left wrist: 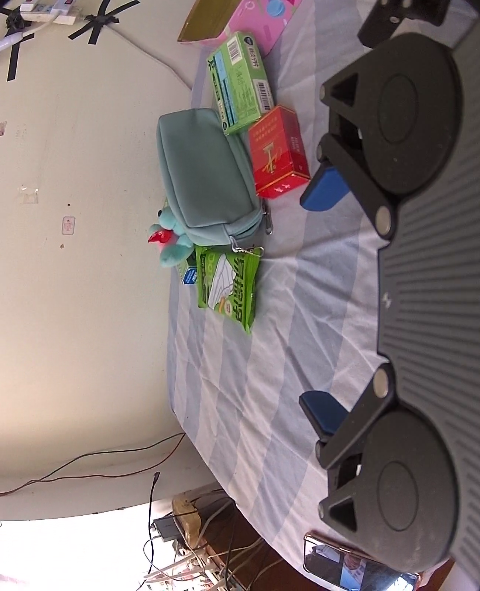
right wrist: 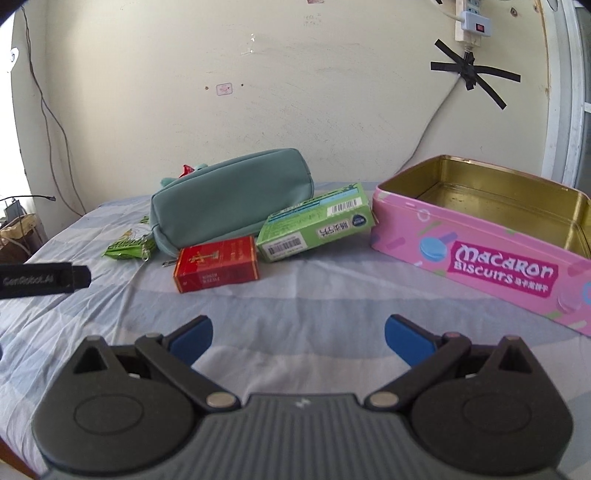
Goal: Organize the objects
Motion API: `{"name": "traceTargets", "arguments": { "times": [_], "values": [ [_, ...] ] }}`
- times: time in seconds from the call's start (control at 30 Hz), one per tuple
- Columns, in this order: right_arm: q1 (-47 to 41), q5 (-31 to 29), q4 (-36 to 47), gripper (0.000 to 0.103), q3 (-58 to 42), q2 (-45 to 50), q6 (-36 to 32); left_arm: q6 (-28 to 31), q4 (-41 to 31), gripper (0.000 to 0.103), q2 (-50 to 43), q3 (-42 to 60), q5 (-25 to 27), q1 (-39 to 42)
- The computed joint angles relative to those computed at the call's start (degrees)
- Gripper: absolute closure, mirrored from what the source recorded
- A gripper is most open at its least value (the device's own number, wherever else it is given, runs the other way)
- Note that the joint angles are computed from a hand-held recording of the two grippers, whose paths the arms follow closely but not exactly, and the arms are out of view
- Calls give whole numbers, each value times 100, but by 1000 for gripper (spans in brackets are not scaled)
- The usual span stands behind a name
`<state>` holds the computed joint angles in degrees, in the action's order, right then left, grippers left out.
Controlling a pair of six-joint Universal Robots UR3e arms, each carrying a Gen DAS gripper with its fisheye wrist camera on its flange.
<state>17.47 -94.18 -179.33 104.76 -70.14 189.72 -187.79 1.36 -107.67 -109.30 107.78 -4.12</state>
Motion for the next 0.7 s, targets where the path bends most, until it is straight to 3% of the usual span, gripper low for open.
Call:
{"name": "traceTargets", "arguments": {
  "times": [0.2,0.33,0.43,0.5,0.57,0.63,0.7],
  "values": [
    [-36,307,142,0,441,-424,62,-126,-276,0,147,-123,50,-169],
    [101,103,-162,0,784,-567,39,-558,-459,0,268,-221,139,-187],
    [21,335,-514,0,1216,-781,165,-641,-531,0,299,-270,113,-176],
    [-116,631,-932,0,1647,-947,394,-625,-465,0,414,-484,74,-183],
    [-473,1389,-1141,0,2012,-1115,511,-586,-95,0,577,-955,156,-274],
    [-939,2295,-707,0,2112,-1302,495,-427,527,0,671,-1513,367,-483],
    [-1049,2410,-443,0,2083,-1338,560,-212,1170,0,679,-1988,573,-704]
  ]
}}
